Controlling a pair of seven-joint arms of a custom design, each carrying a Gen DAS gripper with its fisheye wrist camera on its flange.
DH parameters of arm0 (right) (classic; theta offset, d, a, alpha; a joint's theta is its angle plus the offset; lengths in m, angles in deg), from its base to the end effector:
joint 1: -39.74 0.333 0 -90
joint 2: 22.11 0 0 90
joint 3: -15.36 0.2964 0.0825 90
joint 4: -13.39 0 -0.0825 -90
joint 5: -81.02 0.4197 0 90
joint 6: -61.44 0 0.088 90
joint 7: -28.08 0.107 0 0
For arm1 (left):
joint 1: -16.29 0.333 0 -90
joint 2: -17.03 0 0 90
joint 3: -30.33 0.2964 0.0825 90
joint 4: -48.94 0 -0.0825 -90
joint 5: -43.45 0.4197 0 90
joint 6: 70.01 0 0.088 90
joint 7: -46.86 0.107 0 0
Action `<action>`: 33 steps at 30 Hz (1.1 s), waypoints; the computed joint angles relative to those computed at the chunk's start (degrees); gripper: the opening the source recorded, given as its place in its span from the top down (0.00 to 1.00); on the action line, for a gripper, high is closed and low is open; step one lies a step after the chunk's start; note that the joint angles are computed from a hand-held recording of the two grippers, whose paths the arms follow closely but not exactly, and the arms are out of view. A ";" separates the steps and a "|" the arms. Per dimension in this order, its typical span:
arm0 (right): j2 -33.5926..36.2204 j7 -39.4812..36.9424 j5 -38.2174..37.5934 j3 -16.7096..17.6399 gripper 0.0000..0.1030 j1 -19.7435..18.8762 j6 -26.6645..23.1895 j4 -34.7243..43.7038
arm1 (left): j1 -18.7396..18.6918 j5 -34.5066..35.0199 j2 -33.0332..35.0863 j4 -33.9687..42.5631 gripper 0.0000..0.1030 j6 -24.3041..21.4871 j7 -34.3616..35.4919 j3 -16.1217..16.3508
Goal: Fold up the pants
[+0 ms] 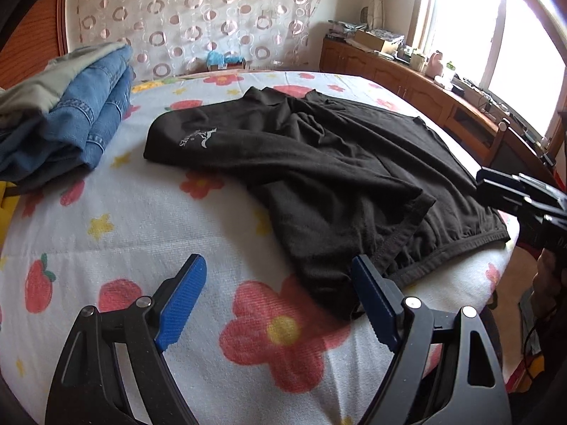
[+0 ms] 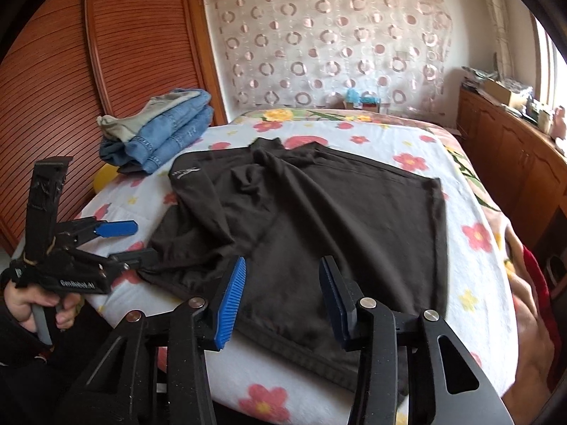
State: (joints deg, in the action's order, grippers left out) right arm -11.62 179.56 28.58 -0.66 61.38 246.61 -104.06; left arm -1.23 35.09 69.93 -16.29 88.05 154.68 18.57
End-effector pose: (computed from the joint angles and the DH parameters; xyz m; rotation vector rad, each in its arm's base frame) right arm 0.6190 0.1448 0.4030 -1.6070 1.5959 -0.7062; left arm 0.7560 -0.3461 0.3028 -1.3033 2.3709 -0.9787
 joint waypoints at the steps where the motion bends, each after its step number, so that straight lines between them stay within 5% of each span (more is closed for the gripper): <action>1: 0.29 -2.30 1.94 2.33 0.58 -2.02 0.07 0.16 | -0.24 0.18 -0.06 -0.14 0.18 0.33 -0.24 0.27; 14: 9.09 -35.92 30.39 40.04 0.65 -33.66 -3.61 6.58 | 1.30 -1.59 -1.16 -1.62 0.17 1.10 -0.75 -0.94; 22: 15.20 -43.89 37.18 42.10 0.65 -33.37 -9.37 14.02 | 2.31 -2.74 -3.06 -4.76 0.17 5.62 -0.38 -1.45; 25: 15.22 -46.81 39.92 43.10 0.73 -33.75 -10.05 14.02 | 2.21 -3.00 -2.89 -4.56 0.17 5.78 -0.50 -1.39; 28: 14.50 -48.50 41.37 41.67 0.90 -32.25 -9.50 13.59 | 2.46 -3.38 -2.68 -4.24 0.17 5.47 -0.13 -1.90; 31: 13.56 -50.42 43.20 40.97 0.95 -31.42 -6.70 12.26 | 2.66 -3.75 -2.85 -4.51 0.17 5.74 0.53 -2.29; 33: 11.71 -49.74 43.40 37.07 0.95 -28.06 -3.87 10.33 | 2.68 -3.86 -3.35 -5.27 0.17 6.26 0.94 -2.38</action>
State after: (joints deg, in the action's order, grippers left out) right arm 0.10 129.82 71.98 36.40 33.31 242.73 -93.73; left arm 1.45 31.23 66.58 -21.57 94.31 155.62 16.19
